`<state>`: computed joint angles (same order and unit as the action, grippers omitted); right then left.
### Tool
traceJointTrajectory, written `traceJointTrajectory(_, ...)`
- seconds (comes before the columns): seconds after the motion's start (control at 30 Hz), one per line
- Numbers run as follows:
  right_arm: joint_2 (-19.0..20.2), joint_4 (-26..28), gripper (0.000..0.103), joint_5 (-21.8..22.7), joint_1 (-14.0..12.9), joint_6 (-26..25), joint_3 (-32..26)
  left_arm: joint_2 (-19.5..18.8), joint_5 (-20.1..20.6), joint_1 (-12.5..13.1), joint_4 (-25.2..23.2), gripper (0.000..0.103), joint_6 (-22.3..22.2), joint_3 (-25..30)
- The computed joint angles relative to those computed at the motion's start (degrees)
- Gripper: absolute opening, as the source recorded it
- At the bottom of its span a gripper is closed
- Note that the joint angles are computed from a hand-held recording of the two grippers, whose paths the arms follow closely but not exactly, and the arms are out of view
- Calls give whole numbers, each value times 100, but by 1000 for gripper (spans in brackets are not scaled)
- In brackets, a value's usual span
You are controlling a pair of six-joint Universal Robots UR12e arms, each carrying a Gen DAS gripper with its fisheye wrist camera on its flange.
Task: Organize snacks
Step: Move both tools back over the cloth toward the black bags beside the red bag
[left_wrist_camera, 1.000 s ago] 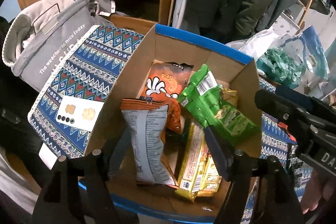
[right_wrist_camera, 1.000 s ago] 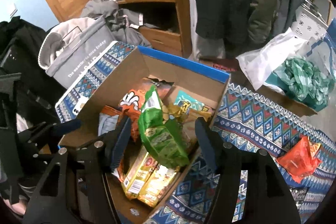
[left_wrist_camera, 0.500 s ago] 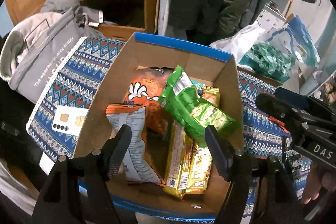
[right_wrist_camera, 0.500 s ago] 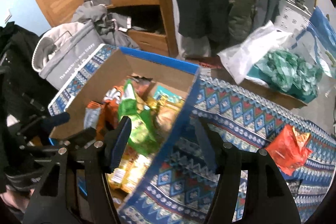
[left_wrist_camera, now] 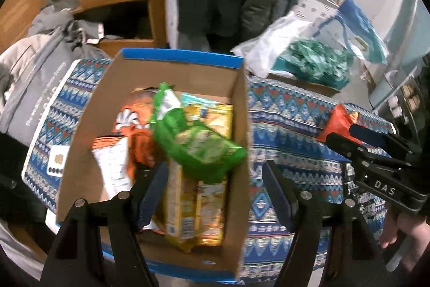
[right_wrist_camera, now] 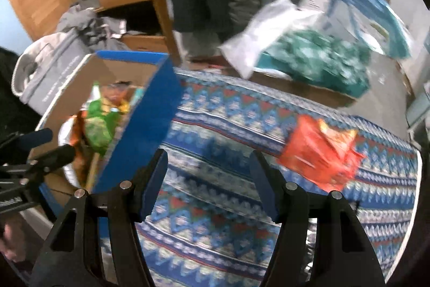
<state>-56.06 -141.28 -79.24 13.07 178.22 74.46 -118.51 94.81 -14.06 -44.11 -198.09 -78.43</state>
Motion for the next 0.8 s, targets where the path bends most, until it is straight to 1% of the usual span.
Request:
traceJointTrajectory(0.23, -196, -139, 64, -294, -297, 402, 425, -221, -187, -217, -221, 74, 155, 336)
traceJointTrajectory(0.37, -298, -156, 64, -563, -472, 619, 632, -347, -291, -317, -364, 74, 200, 522)
traceJointTrajectory(0.53, -365, -173, 64, -981, -623, 724, 815, -545, -376, -435, -589, 74, 220, 774)
traceJointTrajectory(0.63, -384, -71, 65, -1147, -720, 798, 898, -651, -446, -481, -695, 74, 202, 891)
traceJointTrajectory(0.7, -383, -12, 68, -1181, -774, 866, 939, -740, -432, -511, -788, 74, 192, 1004)
traceJointTrajectory(0.8, -372, 76, 68, -1262, -845, 931, 986, -876, -458, -548, -951, 74, 154, 1172)
